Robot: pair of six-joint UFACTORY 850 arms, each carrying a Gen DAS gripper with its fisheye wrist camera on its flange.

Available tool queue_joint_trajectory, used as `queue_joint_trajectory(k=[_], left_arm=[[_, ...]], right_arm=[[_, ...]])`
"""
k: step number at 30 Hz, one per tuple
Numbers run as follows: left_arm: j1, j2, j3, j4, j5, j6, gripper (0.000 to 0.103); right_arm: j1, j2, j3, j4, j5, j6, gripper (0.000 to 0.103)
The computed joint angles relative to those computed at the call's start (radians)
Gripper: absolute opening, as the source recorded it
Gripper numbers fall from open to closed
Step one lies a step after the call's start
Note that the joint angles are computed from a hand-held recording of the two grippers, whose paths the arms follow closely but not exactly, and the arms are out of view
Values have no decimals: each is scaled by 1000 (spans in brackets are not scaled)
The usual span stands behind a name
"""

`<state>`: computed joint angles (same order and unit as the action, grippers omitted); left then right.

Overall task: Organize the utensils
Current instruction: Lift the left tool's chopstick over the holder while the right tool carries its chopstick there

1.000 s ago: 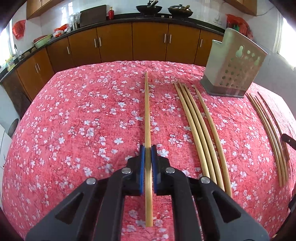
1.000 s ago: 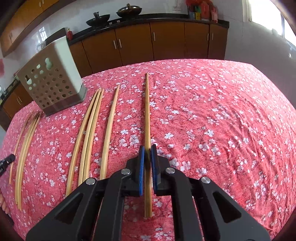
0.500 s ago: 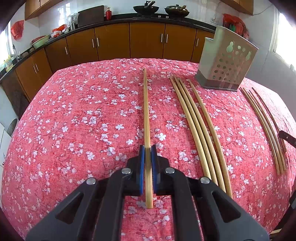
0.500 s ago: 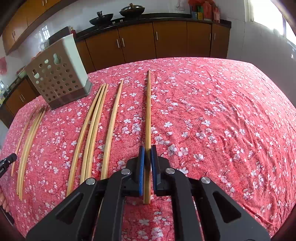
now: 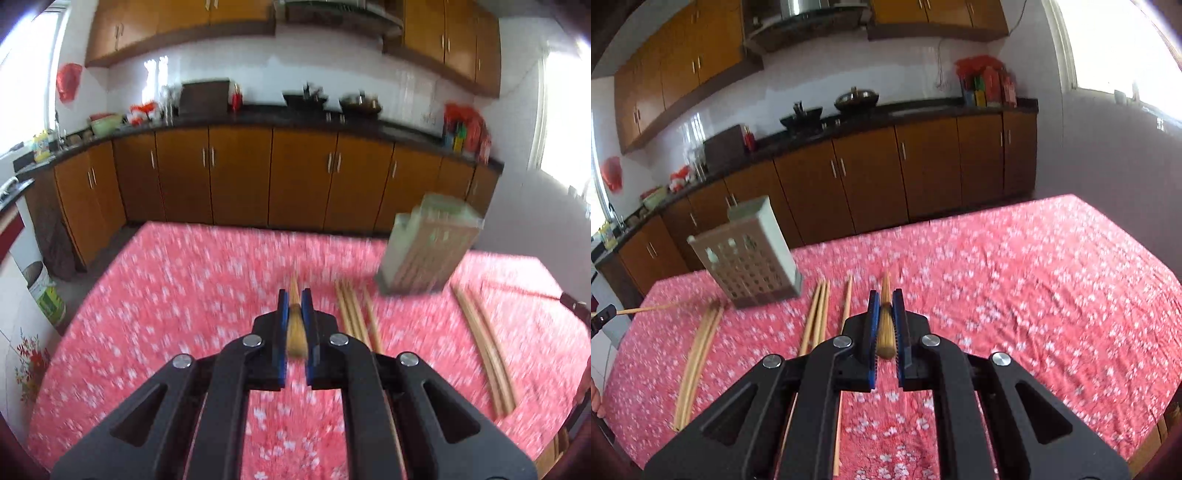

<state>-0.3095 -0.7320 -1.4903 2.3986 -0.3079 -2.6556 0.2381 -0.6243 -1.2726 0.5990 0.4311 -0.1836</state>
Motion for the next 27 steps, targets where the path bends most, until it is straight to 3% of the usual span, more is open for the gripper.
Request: queue_joint_trajectory(k=[6, 14, 22, 27], left_arm=[[2, 20, -24, 28, -31, -34, 8], [-1, -4, -119, -106, -36, 135, 8], [-27, -2, -227, -1, -83, 55, 8], [-55, -37, -341, 110, -104, -69, 8]], right_arm=[[-1, 17, -6, -21, 39, 18, 8], [-13, 12, -79, -48, 35, 33, 8], [-3, 39, -170, -209, 128, 162, 8], [13, 2, -257, -306, 177, 255, 8]])
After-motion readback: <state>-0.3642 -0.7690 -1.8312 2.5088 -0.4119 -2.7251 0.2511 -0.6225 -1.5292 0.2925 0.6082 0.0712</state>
